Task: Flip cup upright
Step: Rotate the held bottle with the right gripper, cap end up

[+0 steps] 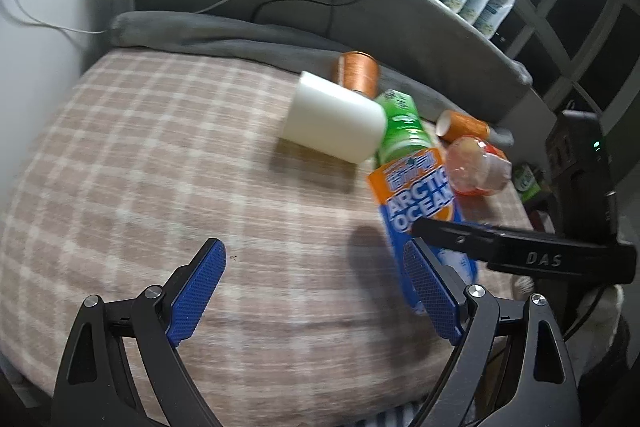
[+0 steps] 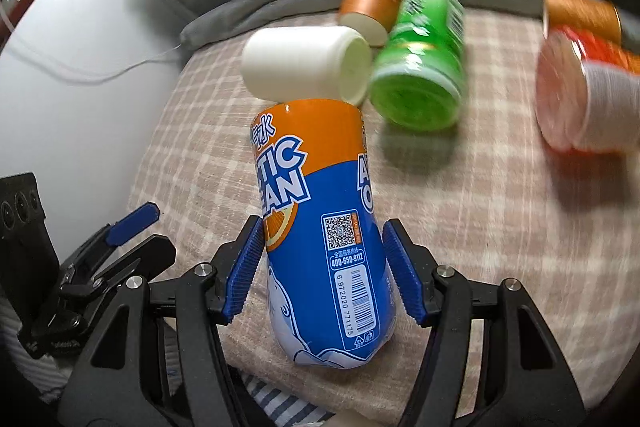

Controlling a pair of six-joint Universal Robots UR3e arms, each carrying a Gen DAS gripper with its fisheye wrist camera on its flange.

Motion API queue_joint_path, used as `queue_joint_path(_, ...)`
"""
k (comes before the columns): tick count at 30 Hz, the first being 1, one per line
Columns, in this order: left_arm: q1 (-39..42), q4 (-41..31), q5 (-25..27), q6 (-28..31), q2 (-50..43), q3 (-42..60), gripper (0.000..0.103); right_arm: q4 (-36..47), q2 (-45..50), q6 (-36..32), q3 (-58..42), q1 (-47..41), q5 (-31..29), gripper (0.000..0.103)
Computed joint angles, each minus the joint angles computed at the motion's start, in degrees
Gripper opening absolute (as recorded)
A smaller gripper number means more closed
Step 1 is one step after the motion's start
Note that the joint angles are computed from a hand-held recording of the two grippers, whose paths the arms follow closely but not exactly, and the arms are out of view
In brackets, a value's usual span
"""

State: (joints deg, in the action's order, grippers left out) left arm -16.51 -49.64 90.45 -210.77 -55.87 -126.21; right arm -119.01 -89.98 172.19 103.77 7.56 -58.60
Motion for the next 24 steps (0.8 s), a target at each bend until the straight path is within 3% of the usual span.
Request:
queue_joint_path(14,-0.32,4.43,-3.97,-1.83,-6.7,0.78,0.09,-1.67,1.45,-1.14,0.56,-0.93,0.31,0.07)
queue_joint_path(16,0.38,4.45,-5.04,-1.85,-6.74,0.66,0.09,-2.22,0.16,-2.4,1.34,-1.48,0.46,0.077)
queue_joint_path(24,1.38,7.69,-9.91,-4.11,-11.1,1.58,0.09,-2.49,-10.83,-11.34,7.49,-8.72,1.53,0.079)
